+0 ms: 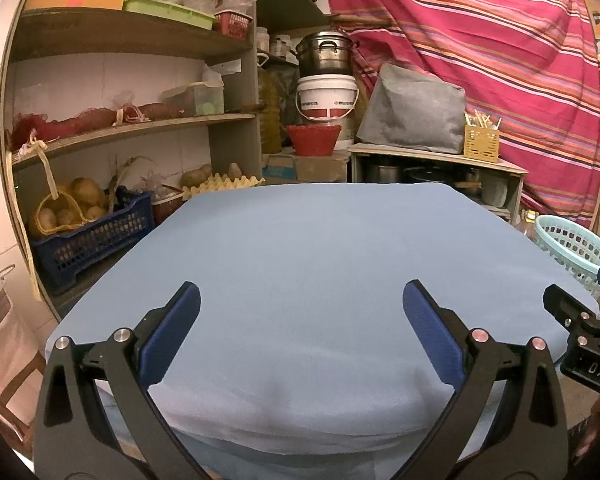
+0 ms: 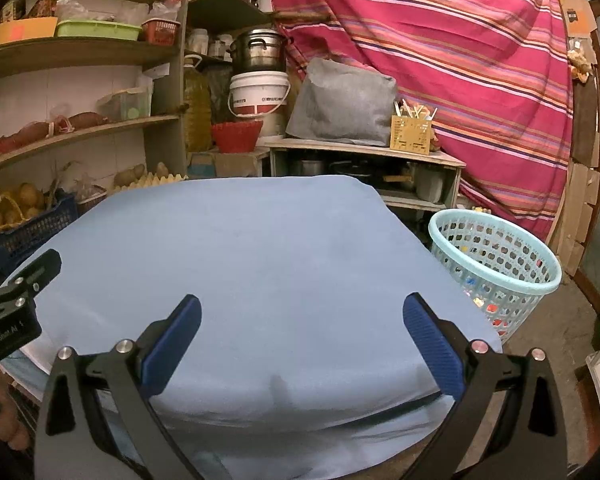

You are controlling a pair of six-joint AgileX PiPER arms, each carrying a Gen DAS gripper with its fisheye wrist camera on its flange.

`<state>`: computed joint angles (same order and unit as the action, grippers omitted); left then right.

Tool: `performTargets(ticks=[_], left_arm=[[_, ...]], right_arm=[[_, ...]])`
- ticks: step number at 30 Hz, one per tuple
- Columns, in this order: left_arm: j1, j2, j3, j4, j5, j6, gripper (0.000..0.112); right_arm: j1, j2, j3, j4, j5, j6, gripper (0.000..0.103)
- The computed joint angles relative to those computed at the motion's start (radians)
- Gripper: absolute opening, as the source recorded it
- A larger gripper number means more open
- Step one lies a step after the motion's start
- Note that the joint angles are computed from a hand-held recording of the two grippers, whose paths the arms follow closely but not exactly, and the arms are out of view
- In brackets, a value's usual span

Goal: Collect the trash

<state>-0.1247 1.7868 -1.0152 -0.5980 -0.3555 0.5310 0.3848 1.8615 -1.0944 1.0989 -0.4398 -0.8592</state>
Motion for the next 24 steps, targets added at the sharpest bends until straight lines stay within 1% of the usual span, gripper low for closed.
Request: performTargets(ticks=[4, 9, 24], left_arm=[[0.003, 0.002, -0.003, 0.006, 0.005, -0.006, 0.098], [0.01, 0.007, -0.019, -0.002, 0.032, 0.006, 0.098], [0.003, 0.013, -0.022, -0.029, 0.017, 0.033, 0.098]], right_arm=[[-0.006, 0.0, -0.002, -0.007, 0.006, -0.001, 0.098], [-0.013, 0.002, -0.002, -0.018, 0.009, 0.002, 0.098], [-0.007, 0.01, -0.012, -0.003, -0.021, -0.023, 0.098]])
